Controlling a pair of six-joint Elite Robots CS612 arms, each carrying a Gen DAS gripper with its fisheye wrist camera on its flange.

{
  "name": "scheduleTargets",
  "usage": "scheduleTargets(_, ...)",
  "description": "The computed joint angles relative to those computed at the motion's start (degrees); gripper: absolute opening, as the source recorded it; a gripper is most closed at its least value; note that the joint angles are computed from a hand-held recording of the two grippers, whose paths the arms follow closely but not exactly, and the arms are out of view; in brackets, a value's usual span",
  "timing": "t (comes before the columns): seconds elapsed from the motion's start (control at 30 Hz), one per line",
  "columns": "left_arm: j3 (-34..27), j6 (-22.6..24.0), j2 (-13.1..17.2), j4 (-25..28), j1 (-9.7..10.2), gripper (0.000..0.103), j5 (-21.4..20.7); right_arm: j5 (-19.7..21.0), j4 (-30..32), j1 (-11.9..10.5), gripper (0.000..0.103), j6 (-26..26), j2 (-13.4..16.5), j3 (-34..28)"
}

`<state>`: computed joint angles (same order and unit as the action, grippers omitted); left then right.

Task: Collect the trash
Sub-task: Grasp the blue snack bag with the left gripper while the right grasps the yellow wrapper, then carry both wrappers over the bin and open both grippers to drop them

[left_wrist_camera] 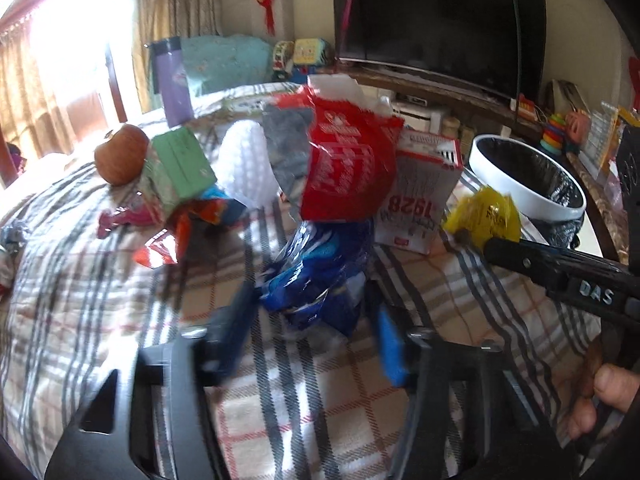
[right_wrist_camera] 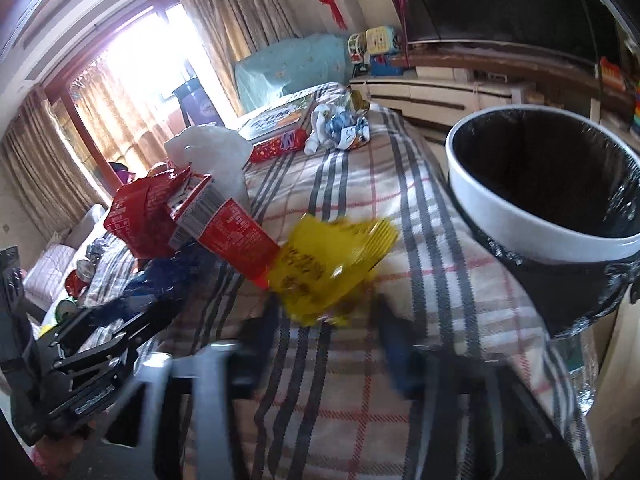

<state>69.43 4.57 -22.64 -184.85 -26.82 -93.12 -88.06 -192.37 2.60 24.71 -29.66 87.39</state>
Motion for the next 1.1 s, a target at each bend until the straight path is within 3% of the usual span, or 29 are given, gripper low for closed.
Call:
scheduleTargets(0.03,0.1,0.1,-0.1,-0.1,0.07,0.045,-0.5,0.3,-0.3,0.0,0.021,0.0,0.0,0.1)
scheduleTargets(0.13,1.0,0.3,-0.5,-0.8,0.17,0.036,-2.1,0.9,-2.4,0.0,0.017,-0.8,-0.3,1.0)
scheduleTargets(0.23,2.3,0.1,-1.0,-1.8,0.13,0.033,-3.5,0.7,-3.8,0.3,0.014,-2.2,-0.7,1.7)
scheduleTargets(0.5,5.2,-0.8,-2.7,-4.5,-0.39,0.032,-7.5,-0.9,-6.1,0.4,0.012,-3.5,-2.0,3.6)
scheduleTargets(0.77,6.0,0.4,-3.3,-7.4,-1.31,0.031,-8.3,-3.5,-8.4,-0.3,0.011,-2.4,-3.2,6.4)
scheduleTargets(1.1,4.8,1.9,-3.4,-6.3,-2.38,0.031,-8.7,-4.8,-9.8,-1.3,0.011,-1.2,-4.0,8.1)
